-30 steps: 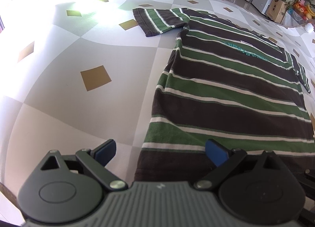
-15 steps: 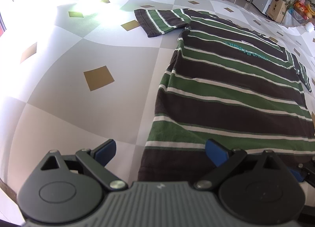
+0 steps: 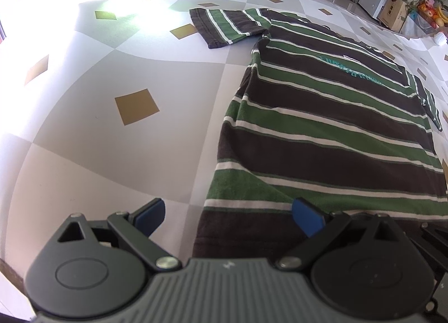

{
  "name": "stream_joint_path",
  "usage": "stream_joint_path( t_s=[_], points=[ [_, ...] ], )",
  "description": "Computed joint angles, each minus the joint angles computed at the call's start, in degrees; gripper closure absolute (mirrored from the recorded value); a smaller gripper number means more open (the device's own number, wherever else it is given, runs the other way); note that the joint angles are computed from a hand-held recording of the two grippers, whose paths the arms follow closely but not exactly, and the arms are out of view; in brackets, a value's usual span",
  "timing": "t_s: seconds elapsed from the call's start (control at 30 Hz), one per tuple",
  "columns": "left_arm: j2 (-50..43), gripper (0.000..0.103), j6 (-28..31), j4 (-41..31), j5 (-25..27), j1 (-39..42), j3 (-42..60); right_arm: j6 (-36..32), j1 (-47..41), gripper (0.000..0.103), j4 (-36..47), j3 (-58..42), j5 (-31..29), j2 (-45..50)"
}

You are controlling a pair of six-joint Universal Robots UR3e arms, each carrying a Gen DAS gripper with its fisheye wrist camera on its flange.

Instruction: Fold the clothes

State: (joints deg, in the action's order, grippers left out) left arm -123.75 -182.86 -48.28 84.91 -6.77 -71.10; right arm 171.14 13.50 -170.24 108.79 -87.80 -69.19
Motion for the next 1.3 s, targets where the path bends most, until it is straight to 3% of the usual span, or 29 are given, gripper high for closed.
stream_joint_path(
  t_s=[0.07,0.27,0.47,0.73,0.93,1.17,1.3],
  points=[
    [-0.11,0.006,-0.12,-0.07,-0.06,-0.01,0.12,-1.09,0.49,0.095,-0.61,-0.01,-0.66,0.30],
    [-0.05,0.006,-0.62,0.26,0.12,0.20,0.06,-0.52,-0.97,0.099,1.61,0.53,1.84,-2.32],
    [0.04,0.006,-0.61,-0.09,0.49,0.36,0.24,-2.58,-4.03,0.098,7.64,1.50,7.44,-7.42],
    [0.00,0.005,1.24,-0.27,0.62,0.07,0.59,-4.73,-3.79,0.094,15.79,-2.54,7.50,-5.79],
    [-0.09,0.005,1.10,-0.47,1.85,0.02,0.71,-4.18,-4.54,0.094,13.30,-1.19,8.69,-6.51],
    [-0.22,0.005,1.09,-0.32,1.92,-0.01,0.74,-4.64,-3.86,0.081,8.91,-0.35,8.12,-5.65],
    [-0.57,0.005,1.00,-0.45,1.65,-0.03,1.23,-5.01,-3.19,0.080,8.13,-1.17,8.72,-4.31]
  ],
)
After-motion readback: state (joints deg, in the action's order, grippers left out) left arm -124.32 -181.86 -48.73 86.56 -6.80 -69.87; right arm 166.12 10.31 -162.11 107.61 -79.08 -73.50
